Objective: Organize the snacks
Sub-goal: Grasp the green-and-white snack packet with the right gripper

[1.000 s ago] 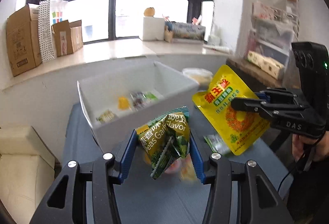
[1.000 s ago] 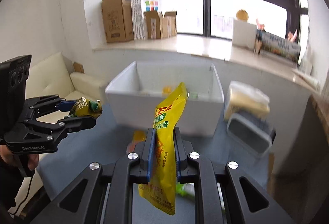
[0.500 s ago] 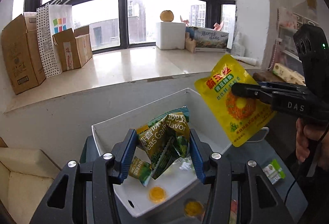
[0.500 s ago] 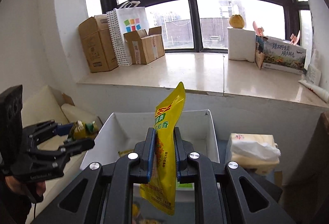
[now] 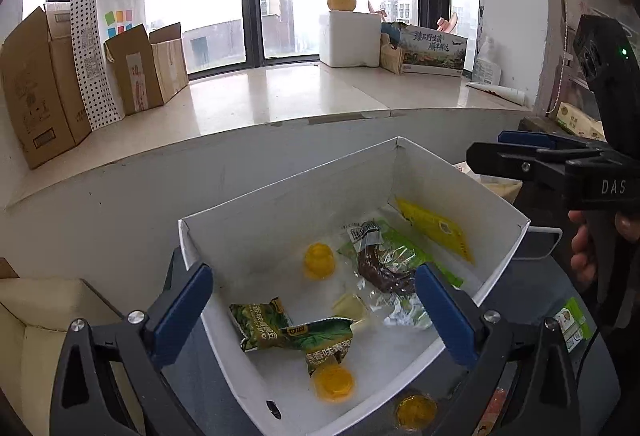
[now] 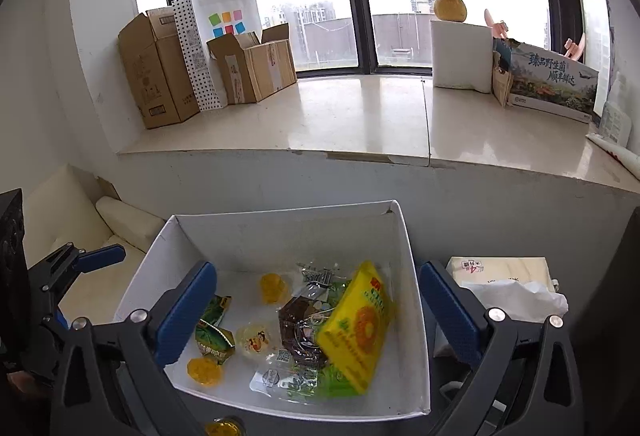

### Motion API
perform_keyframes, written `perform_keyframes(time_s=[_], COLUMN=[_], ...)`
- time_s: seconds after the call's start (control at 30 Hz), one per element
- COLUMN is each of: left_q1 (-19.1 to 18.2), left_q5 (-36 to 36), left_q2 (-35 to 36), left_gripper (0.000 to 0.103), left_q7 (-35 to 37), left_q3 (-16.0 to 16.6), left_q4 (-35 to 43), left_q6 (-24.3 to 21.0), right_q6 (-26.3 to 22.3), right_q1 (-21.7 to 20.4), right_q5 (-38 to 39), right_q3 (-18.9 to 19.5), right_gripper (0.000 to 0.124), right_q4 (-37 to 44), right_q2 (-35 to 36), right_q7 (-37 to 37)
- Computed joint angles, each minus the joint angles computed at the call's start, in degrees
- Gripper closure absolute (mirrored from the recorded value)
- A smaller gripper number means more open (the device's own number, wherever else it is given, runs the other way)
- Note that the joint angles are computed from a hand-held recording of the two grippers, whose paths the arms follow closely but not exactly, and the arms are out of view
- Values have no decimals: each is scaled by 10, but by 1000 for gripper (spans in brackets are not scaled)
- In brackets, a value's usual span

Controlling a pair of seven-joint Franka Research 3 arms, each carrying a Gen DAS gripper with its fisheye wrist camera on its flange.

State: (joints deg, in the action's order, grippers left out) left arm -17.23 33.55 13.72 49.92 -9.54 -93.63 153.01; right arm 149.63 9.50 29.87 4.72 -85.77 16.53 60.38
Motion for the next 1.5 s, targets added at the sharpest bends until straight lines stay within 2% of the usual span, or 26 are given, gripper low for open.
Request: perform_keyframes(time_s=[0.3, 0.33, 0.4, 0.43, 0.5, 0.57, 0.63, 0.77, 0.8, 0.93, 1.03, 1.1, 1.2, 1.3, 1.5], left_q1=[1, 5, 12, 11, 6, 7, 13, 8, 6, -13, -9, -15, -23, -31, -30], left_q5=[-14, -30, -68, -67, -22, 5, 62, 66, 67, 43, 85, 85, 79, 66, 57], left_q2=[-40, -51, -81, -99, -136, -166, -196, -228, -231, -227, -230, -231, -228, -229, -228], left_gripper=[0, 0, 0, 0, 0, 0, 0, 0, 0, 0, 0, 0, 0, 0, 0], left_q7=[-29, -26, -8, -10, -55, -88, -165, -198, -202, -190, -238, -253, -254, -242, -251], left_q3=[-11, -16, -28, -31, -34, -44, -61, -85, -91, -102, -122, -120, -120, -117, -113], left_q4=[-52, -65, -106, -126, -169, -199, -234, -288, -297, -314, -313, -321, -322, -326, -334], left_q6=[7, 13, 49, 61, 76, 75, 80, 95, 98, 101, 73, 90, 83, 81, 94], right_q6=[-4, -5, -41, -67, -111, -116, -129, -164, -159, -134, -120, -130, -137, -178, -208], right_q1=[-9, -13, -25, -29, -32, -30, -30, -30, -34, -43, -36, -34, -33, -35, -45], right_q5=[49, 71, 145, 174, 202, 183, 175, 156, 130, 33, 27, 28, 14, 15, 8], right_q3=[-1, 0, 0, -6, -23, -38, -55, -89, -88, -81, -85, -88, -82, -83, -73], right_gripper=[21, 21, 21, 21, 21, 21, 21, 21, 21, 21, 21, 21, 21, 21, 21], right_q4=[-96, -110, -137, -149, -182, -227, -282, -372, -388, -418, -426, -414, -396, -361, -303], right_q2=[-76, -88, -117, -131, -160, -192, -232, -294, -301, -298, -291, -276, -250, -219, -166], right_q7=[-74, -97, -188, -233, -297, -316, -347, -434, -437, -424, -440, -442, -446, -466, -478])
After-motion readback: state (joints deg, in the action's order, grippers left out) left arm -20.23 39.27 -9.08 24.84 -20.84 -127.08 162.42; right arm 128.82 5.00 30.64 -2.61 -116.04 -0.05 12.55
